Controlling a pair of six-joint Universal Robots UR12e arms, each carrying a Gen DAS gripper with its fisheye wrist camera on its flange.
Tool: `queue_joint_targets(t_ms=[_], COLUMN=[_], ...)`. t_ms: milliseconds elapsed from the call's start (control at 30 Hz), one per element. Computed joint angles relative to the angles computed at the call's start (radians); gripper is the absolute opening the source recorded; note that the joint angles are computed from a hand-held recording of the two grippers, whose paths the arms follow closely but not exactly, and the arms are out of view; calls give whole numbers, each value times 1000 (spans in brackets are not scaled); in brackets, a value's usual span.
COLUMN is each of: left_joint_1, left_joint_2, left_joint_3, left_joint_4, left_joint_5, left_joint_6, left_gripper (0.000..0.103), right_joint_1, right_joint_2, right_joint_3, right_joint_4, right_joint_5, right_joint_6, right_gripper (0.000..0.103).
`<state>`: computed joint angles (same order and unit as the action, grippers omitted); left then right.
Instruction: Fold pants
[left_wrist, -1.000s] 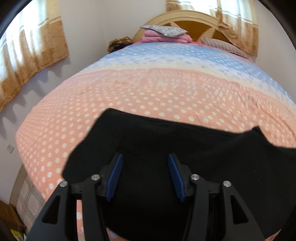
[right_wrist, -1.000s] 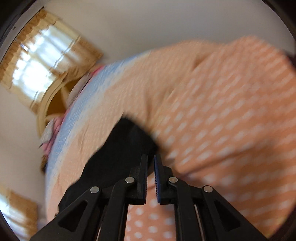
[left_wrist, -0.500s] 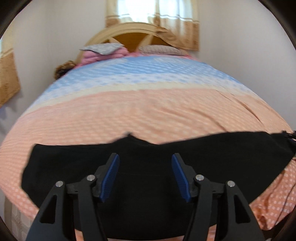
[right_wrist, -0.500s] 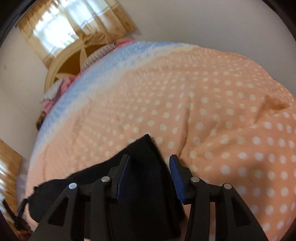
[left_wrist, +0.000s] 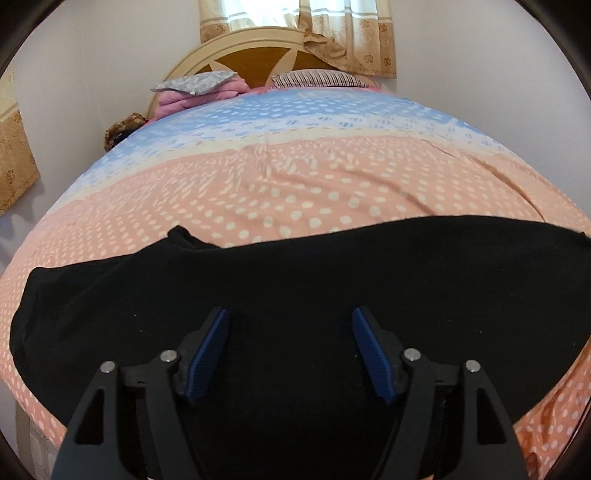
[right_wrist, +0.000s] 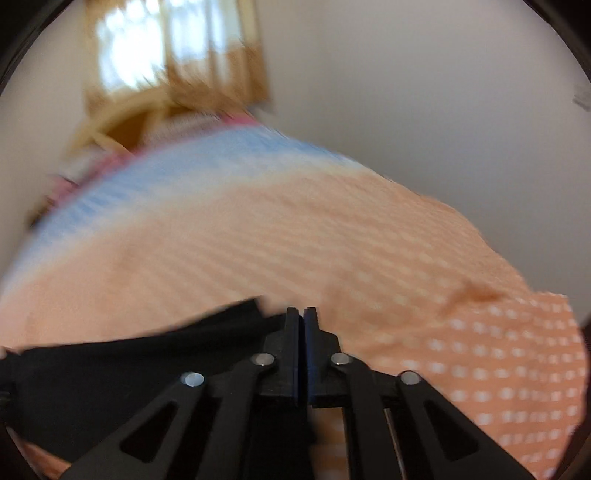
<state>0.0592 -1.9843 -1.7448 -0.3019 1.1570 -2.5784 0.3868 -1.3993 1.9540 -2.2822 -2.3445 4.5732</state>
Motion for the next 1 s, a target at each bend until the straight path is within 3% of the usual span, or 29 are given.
queue_joint_targets(t_ms=[67, 133, 167, 233, 300, 333, 400, 433, 533, 567, 700, 767, 800, 867, 900, 1000], left_joint_1=[2, 3, 5, 6, 0, -6, -19, -22, -27, -30, -25, -21, -19, -13, -9, 6], left_joint_2=[0, -4, -5, -6, -3, -3, -1, -1, -5, -9, -15, -15, -13, -6, -3, -2], left_joint_3=[2, 9, 11, 15, 18, 18, 16, 15, 20, 24, 53, 62, 62, 60, 60, 62], left_joint_4=[-5, -10, -14, -23, -25, -21, -6, -1, 6, 9, -58, -89, -98, -110, -107, -75], left_joint_5=[-4, -6, -11, -15, 9, 22, 61, 69, 90, 108, 105, 93, 89, 78, 69, 43], left_joint_6=[-1, -4, -3, 3, 26, 36, 70, 76, 76, 65, 51, 45, 51, 75, 84, 78], left_gripper=[74, 77, 78, 78, 78, 78, 78, 78, 88, 92, 99, 99, 99, 99, 99, 99], right_joint_1=[-22, -19, -7, 20, 54, 70, 103, 113, 117, 109, 67, 60, 60, 68, 82, 130], right_joint_2=[-11, -13, -17, -32, -50, -49, -25, -4, 48, 59, 82, 80, 78, 79, 89, 129], right_joint_3=[43, 97, 104, 95, 61, 38, 0, -19, -36, -37, -33, -11, -9, -51, -78, -142], right_joint_4=[-70, -227, -244, -153, 26, 88, 96, 45, -161, -196, -214, -278, -276, -158, -125, -144], right_joint_5=[97, 83, 47, -39, -104, -134, -184, -185, -99, -57, 143, 176, 173, 155, 121, 19], right_joint_6=[25, 3, 26, 148, 324, 354, 287, 190, -26, -46, 3, 43, 61, 125, 119, 55], right_gripper=[2, 3, 4, 4, 4, 4, 4, 4, 4, 4, 4, 4, 4, 4, 4, 4])
